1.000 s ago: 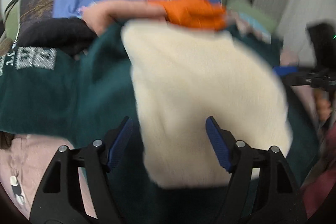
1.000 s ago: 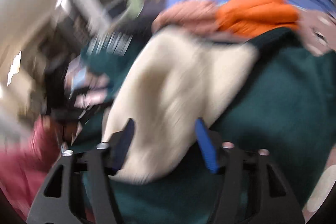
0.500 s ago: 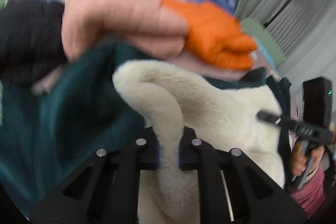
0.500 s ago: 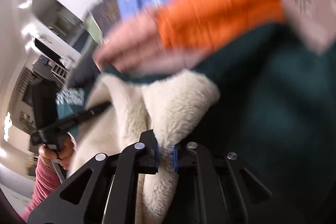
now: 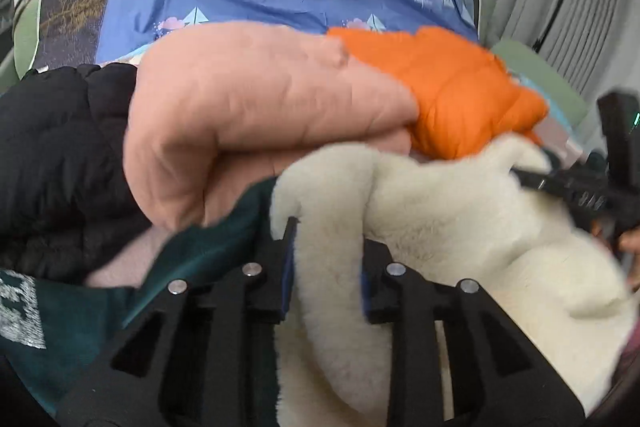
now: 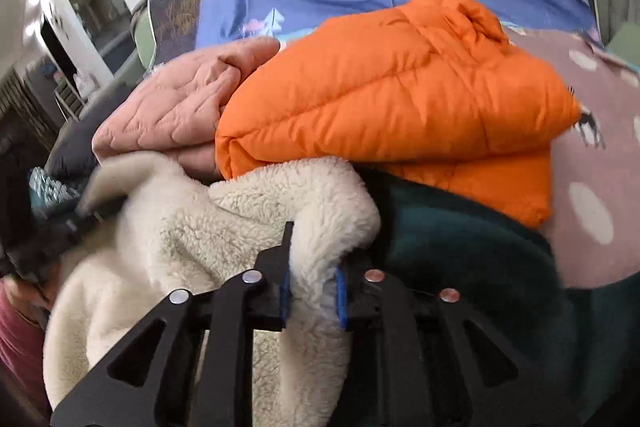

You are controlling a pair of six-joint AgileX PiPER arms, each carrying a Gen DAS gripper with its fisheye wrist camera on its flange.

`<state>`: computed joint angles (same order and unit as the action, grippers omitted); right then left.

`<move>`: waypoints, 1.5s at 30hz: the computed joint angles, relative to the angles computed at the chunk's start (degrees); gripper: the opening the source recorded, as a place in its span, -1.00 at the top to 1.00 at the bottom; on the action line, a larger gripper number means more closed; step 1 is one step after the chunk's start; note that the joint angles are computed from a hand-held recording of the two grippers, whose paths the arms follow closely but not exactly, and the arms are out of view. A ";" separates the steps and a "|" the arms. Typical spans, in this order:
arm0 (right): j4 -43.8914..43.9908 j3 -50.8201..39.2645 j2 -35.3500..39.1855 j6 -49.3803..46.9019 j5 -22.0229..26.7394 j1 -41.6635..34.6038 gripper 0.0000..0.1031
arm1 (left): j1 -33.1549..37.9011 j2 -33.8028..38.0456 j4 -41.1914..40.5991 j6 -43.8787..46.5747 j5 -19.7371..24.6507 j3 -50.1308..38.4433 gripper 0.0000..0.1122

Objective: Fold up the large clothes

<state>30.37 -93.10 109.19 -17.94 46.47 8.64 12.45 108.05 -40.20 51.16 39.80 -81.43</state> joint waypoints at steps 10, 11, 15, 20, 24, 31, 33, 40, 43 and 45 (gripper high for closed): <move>1.02 21.40 -28.10 -1.88 -0.09 -3.78 0.15 | 12.24 -16.19 -10.91 13.83 10.86 10.07 0.24; 5.37 25.45 -31.23 -6.37 -0.62 -2.48 0.19 | 12.88 -17.78 -10.56 13.77 12.66 11.15 0.49; -0.11 31.48 -34.63 -2.20 -4.17 8.71 0.39 | 10.14 -21.53 -7.47 9.68 17.29 16.13 0.71; -16.12 38.62 -26.22 12.12 -18.16 14.58 0.42 | -2.52 -19.93 3.40 7.15 -4.53 28.20 0.71; -21.01 37.71 -26.17 17.07 -17.59 15.94 0.42 | -4.16 -20.56 1.86 9.47 -10.15 31.50 0.71; -25.23 32.61 -33.56 24.59 -11.01 17.33 0.47 | -0.98 -28.19 4.34 6.12 -2.34 30.95 0.72; -26.89 31.61 -33.69 26.43 -11.30 18.39 0.47 | -0.79 -30.62 3.48 7.34 -2.24 31.65 0.72; -40.96 32.49 -21.39 41.16 -13.58 22.67 0.51 | -1.49 -25.52 3.29 6.02 -7.54 34.29 0.70; -45.96 30.31 -21.71 45.14 -8.47 25.69 0.46 | 3.07 -28.95 0.51 7.71 -1.39 33.55 0.69; -44.29 30.50 -21.70 43.00 -8.88 25.00 0.46 | 10.81 -31.83 -4.01 10.67 3.91 32.21 0.56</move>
<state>-13.93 -62.60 87.49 25.05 37.59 33.63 23.26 76.22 -44.21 61.83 43.71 -49.22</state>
